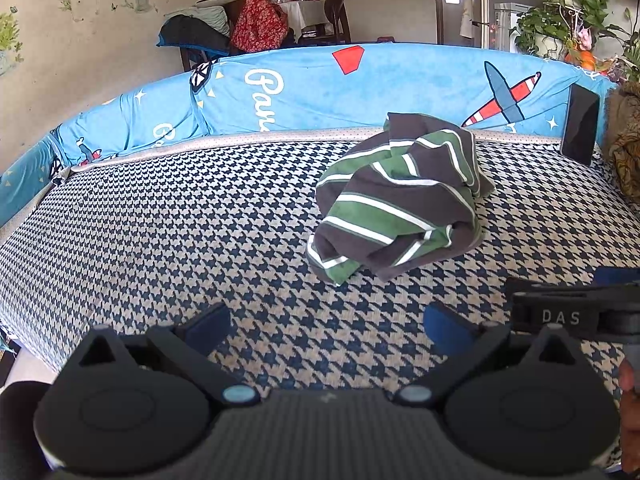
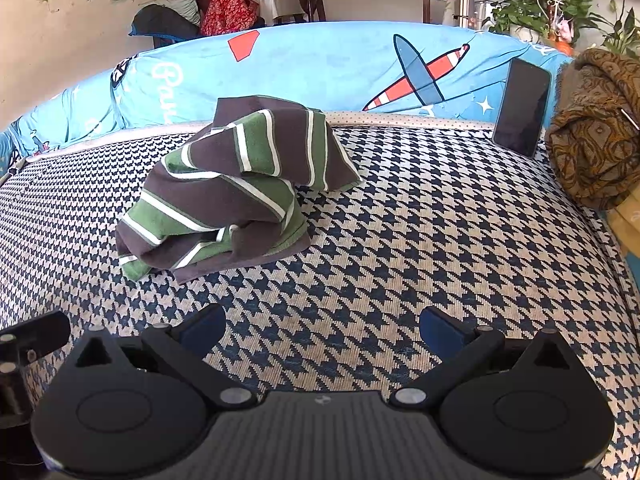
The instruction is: Fold clothes
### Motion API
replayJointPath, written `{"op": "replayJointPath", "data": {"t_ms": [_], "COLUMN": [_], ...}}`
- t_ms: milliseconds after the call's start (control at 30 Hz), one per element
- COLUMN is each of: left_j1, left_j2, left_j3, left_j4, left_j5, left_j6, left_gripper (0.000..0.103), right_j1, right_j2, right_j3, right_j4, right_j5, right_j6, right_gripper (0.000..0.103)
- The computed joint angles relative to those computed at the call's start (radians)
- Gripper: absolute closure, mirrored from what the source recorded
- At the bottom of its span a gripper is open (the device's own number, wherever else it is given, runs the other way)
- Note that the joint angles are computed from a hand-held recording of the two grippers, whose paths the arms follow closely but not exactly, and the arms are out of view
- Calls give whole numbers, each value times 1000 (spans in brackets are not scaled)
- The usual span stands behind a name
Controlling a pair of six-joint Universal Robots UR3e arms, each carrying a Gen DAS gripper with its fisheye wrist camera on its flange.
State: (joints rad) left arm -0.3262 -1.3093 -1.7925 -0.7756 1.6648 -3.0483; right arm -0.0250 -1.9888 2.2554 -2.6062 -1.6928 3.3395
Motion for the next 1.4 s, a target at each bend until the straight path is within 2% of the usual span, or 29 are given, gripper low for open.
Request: {"op": "replayJointPath", "data": {"t_ms": [700, 1100, 1400], "left_j1": [56, 69, 61], "left_j2": [-48, -51, -89], "left_j3": [-14, -21, -32], "left_j4": [44, 36, 76], "left_j5": [-37, -53, -46], "left_j6": [31, 30, 17], "left_gripper": [0, 0, 0], "right_j1": [53, 57, 53], "right_j2": [115, 130, 124], "right_j3": [-58, -66, -64], "right_j4": [-51, -44, -39], "right_j5": [-31, -40, -38], "right_j6": [45, 48, 48], "right_gripper": [0, 0, 0]}}
